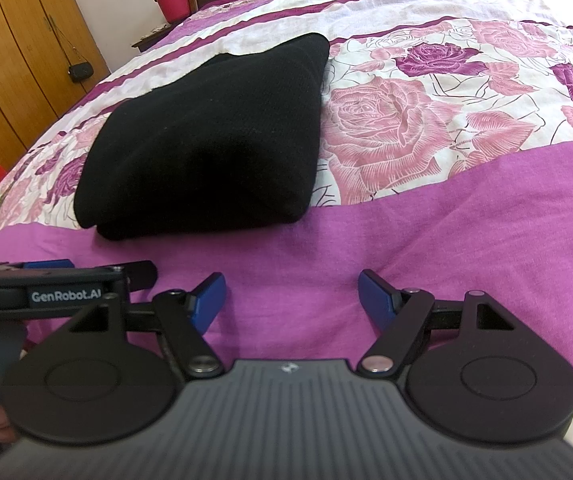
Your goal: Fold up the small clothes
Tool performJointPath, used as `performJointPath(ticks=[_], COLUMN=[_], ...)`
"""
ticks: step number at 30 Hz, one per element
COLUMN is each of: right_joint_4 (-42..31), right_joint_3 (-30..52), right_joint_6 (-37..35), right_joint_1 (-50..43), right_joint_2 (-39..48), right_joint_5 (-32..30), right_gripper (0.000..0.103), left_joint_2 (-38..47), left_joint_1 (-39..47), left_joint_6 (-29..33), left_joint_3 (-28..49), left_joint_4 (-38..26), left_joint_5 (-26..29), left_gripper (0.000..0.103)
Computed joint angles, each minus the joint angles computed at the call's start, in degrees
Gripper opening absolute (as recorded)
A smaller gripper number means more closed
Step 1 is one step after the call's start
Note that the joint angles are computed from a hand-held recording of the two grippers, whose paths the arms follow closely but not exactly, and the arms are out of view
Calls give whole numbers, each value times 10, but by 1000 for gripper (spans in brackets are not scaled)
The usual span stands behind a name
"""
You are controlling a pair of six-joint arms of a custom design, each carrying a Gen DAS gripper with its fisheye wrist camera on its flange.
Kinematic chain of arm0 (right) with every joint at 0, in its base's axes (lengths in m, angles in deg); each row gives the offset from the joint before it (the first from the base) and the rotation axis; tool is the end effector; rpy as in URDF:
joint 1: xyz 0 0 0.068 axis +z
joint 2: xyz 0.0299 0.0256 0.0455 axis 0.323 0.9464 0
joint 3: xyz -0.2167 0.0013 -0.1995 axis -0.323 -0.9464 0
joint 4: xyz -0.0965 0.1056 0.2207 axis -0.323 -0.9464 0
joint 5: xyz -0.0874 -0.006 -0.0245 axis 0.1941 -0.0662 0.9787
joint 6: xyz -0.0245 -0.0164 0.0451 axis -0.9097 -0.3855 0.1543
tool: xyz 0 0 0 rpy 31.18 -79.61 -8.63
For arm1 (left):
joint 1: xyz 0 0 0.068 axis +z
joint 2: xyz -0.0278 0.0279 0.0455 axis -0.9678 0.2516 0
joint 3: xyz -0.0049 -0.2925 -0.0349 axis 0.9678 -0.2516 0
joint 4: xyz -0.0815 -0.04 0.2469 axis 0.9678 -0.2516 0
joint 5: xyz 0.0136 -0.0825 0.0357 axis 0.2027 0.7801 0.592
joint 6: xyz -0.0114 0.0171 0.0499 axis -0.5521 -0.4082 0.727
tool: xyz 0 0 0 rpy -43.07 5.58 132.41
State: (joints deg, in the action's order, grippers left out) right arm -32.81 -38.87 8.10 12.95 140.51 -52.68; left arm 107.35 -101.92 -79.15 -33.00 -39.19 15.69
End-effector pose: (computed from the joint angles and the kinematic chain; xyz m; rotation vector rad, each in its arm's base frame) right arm 0.2573 -0.0195 0.1032 0.2351 2.3242 0.2744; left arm 0.3068 -0.1462 0.1555 0.2540 2.4687 -0.0652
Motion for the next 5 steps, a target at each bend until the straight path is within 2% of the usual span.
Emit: performJointPath(ticks=[5], right_joint_4=[1], right_joint_3=[0], right_joint_6=[0], right_joint_1=[0], right_joint_2=[0], right_joint_5=[0], right_gripper=[76], left_joint_2=[1], left_joint_1=[-1], left_joint_6=[3], left_joint_3=[0], left_joint_4=[0], left_joint_5=[-1], left_gripper=[103])
